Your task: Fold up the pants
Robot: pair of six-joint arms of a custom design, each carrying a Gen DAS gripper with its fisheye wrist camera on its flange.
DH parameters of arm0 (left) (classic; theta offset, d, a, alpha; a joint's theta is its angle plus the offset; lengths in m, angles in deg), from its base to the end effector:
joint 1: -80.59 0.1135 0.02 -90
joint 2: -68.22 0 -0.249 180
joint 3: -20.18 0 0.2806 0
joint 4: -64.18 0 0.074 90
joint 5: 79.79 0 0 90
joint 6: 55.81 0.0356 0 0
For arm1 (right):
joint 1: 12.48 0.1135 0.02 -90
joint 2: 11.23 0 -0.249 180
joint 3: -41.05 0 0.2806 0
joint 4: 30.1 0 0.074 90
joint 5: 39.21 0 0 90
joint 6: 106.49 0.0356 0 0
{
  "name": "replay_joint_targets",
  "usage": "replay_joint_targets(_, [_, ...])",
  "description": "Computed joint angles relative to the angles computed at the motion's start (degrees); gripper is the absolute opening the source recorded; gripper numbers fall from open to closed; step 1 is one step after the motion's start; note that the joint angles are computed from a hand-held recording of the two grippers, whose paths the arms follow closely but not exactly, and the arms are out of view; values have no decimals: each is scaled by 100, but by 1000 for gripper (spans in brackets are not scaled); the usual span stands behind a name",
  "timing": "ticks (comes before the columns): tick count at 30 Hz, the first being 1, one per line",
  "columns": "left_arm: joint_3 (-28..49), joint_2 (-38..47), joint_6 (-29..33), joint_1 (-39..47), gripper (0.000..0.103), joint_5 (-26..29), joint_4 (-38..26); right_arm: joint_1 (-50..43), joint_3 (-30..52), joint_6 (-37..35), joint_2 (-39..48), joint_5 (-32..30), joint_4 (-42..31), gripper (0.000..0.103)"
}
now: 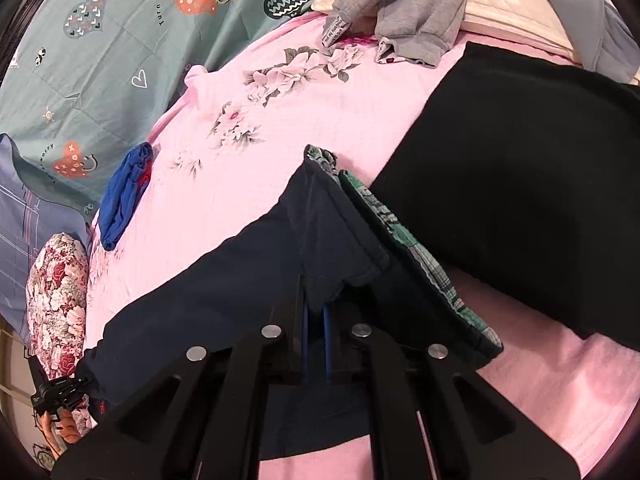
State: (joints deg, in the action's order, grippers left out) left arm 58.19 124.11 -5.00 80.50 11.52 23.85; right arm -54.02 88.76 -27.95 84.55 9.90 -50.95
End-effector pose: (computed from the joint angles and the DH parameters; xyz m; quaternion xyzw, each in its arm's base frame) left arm 0.2051 -0.0011 0.1404 -0.3189 0.9073 -0.1024 0.2542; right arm 0.2167 -0.1609 0.0583 0.1773 0.9062 0.2309 0.3066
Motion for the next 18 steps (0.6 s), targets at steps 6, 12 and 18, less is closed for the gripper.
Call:
replay_joint_targets(6, [478, -1028, 422, -121, 10, -282, -1083, -144, 37, -53, -824, -535, -407, 5])
replay_joint_targets(12, [-127, -2312, 344, -508, 11, -347, -1925, -897, 172, -1148, -1412, -907, -1786, 5])
replay_joint_targets(18, [-1235, -1979, 106, -631, 25, -467, -1436, -1646, -79, -2533, -433, -197, -2168, 6])
